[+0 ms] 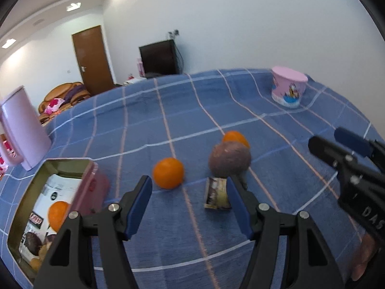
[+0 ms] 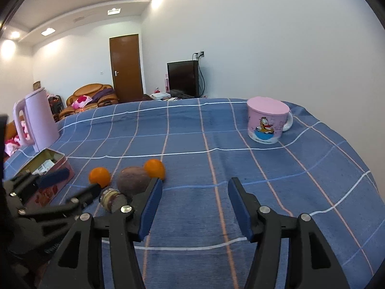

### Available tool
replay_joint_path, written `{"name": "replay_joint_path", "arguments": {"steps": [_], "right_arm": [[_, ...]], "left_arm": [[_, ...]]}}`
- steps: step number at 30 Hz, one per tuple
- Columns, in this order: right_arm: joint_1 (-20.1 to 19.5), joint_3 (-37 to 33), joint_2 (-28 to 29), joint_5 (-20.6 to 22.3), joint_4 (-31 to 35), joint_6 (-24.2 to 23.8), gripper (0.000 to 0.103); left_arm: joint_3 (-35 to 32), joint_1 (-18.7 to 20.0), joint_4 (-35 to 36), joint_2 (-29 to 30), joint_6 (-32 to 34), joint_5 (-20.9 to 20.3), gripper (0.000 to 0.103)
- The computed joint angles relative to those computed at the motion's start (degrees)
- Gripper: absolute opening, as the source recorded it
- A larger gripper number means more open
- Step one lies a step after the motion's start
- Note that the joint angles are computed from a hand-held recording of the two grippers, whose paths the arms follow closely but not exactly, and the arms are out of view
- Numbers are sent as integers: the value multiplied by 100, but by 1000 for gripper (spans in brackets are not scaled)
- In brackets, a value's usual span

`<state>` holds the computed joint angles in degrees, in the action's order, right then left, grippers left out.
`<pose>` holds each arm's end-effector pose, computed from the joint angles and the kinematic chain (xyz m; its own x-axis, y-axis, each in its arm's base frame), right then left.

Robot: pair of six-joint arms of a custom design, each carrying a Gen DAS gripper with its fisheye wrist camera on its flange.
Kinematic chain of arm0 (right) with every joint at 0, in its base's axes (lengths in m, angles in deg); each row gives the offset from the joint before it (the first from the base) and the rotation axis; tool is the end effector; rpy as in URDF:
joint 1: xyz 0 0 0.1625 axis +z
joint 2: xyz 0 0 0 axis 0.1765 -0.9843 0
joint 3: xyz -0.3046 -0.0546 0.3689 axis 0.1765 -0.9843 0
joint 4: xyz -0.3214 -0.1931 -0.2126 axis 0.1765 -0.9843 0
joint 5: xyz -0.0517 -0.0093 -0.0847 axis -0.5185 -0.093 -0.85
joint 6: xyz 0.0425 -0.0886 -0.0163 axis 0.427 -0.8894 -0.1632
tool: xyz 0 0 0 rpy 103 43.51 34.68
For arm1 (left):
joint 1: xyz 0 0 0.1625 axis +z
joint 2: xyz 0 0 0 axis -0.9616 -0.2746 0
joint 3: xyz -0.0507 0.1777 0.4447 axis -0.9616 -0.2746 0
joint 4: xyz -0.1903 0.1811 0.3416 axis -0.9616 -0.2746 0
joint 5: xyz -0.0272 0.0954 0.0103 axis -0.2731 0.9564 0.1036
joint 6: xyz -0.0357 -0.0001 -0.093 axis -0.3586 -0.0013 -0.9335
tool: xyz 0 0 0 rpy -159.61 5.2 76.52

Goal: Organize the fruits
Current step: 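Move both open tools back to the remaining items, then grasp a brown-and-white cylinder with the left tool while the right tool grips a purple root fruit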

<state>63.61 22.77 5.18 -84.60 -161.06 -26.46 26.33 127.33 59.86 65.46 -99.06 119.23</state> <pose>-0.0804 -0.6756 0.2209 -0.7174 0.2017 0.6668 -0.5111 0.4981 -0.7005 -0.3053 -0.7402 -0.1765 -0.5778 0.4002 -0.7114 0.7718 0.5513 -0.3168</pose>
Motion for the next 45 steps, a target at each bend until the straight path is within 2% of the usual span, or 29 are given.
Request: {"name": "replay_joint_path", "arguments": {"steps": [5, 6, 9, 10, 14, 18, 21, 28, 37, 43, 45], "right_arm": [[1, -17, 22, 14, 11, 6, 61], [8, -23, 31, 6, 6, 11, 61], [19, -44, 46, -15, 21, 24, 61], [9, -49, 49, -12, 30, 20, 61], [13, -76, 49, -6, 146, 57, 61], [30, -92, 57, 43, 239, 42, 61], [74, -165, 107, 80, 333, 32, 61], [219, -576, 323, 80, 951, -78, 62], [348, -1130, 543, -241, 1926, 0, 62], [385, -1359, 596, -486, 2559, 143, 62], [377, -1376, 586, -492, 2664, 177, 55]], "left_arm": [[-714, 15, 783, 367, -219, 158, 62], [-889, 28, 978, 451, -286, 209, 58], [-2087, 114, 2075, 998, -610, 453, 41], [-2207, 139, 2199, 1042, -651, 571, 32], [-1660, 146, 1823, 769, -662, 547, 31], [-618, 155, 782, 222, -498, 311, 31], [-72, 160, 86, -69, -298, 94, 31], [307, 211, -682, -310, -143, -270, 31], [-121, 290, -161, -154, -436, -199, 31], [-172, 318, -18, -146, -615, -123, 31], [-142, 319, -42, -162, -626, -113, 31]]}}
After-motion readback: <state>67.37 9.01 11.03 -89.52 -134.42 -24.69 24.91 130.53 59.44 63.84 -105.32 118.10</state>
